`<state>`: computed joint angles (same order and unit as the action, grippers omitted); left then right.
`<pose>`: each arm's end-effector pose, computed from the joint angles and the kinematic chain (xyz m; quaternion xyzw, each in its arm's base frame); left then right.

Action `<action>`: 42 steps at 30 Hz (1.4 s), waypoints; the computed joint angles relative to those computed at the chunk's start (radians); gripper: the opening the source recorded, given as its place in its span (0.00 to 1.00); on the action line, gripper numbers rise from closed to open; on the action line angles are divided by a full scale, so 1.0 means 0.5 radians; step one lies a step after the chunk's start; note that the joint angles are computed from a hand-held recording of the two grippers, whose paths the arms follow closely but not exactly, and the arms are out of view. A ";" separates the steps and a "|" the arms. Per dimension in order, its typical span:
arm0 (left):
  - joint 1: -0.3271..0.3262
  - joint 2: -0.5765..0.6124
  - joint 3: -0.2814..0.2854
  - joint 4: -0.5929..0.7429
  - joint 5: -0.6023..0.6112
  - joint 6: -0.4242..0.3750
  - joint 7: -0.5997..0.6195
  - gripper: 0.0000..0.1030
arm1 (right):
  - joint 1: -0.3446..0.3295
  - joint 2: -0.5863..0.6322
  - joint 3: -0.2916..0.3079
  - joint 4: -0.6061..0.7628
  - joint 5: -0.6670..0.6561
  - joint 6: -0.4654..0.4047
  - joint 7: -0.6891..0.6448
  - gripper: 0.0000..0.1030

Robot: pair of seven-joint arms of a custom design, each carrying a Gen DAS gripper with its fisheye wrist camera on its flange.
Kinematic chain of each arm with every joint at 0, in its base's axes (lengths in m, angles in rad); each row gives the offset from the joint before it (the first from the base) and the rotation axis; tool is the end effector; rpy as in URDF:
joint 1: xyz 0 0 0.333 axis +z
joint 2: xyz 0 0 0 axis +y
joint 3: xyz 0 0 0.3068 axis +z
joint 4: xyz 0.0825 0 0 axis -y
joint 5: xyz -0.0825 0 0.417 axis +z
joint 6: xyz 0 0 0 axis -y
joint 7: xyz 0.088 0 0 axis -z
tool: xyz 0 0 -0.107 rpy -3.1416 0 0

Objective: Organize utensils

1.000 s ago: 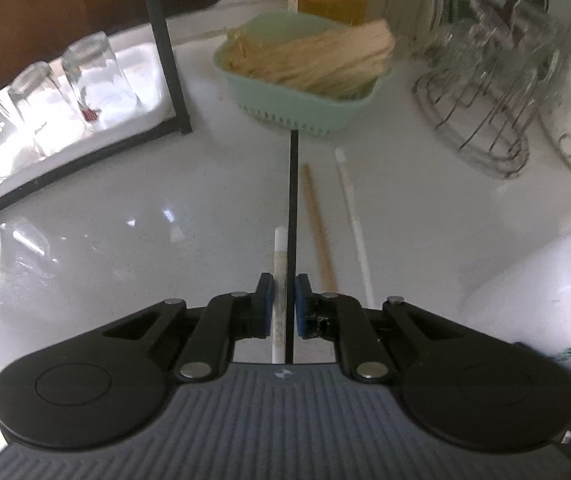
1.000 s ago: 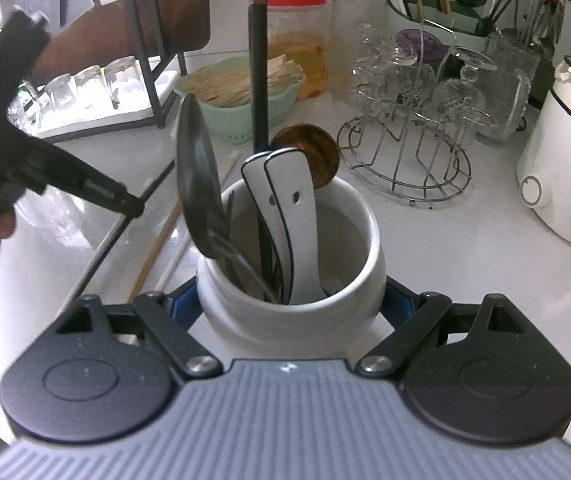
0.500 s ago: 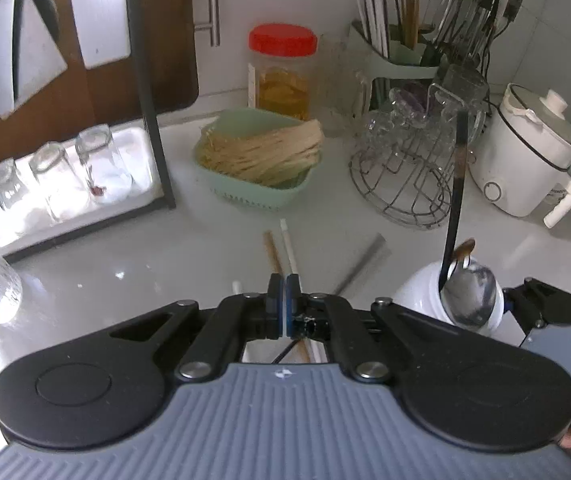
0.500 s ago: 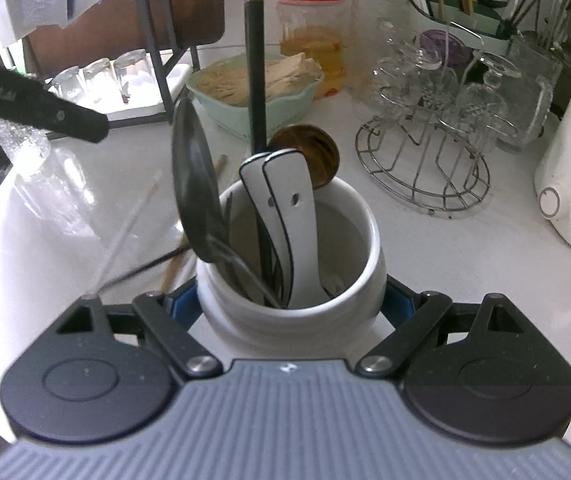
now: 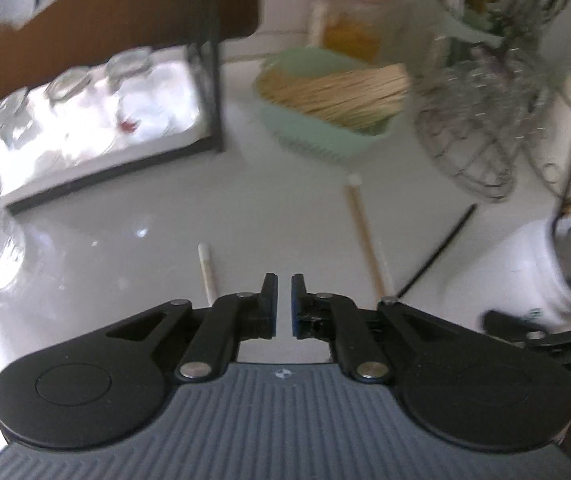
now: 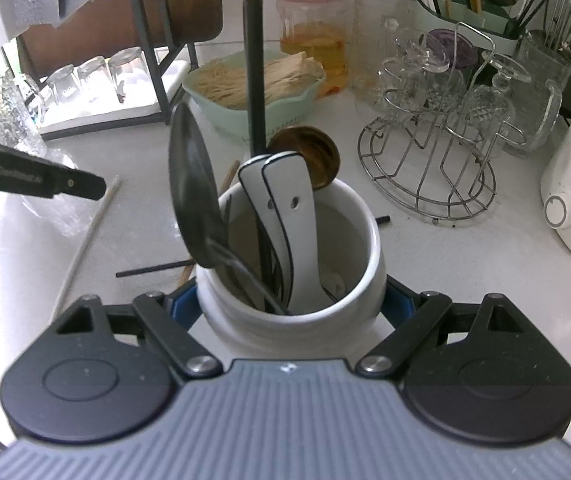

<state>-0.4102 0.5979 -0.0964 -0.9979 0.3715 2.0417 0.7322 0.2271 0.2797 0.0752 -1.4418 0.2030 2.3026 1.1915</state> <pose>0.7078 -0.3409 0.5577 -0.7660 0.5845 -0.1994 0.1784 0.6891 0.2116 0.5839 -0.8390 0.4524 -0.1405 0.2678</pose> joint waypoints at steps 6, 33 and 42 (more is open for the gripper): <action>-0.009 -0.141 0.078 -0.272 0.196 -0.022 -0.205 0.31 | 0.007 0.033 -0.004 0.057 -0.029 -0.051 0.019 0.88; 0.160 -0.140 -0.004 -0.275 0.141 -0.324 -0.289 0.08 | 0.044 0.146 -0.015 0.256 -0.156 -0.238 0.177 0.88; 0.091 -0.061 -0.009 -0.094 0.106 -0.231 0.018 0.07 | 0.026 0.095 -0.002 0.155 -0.103 -0.127 0.106 0.89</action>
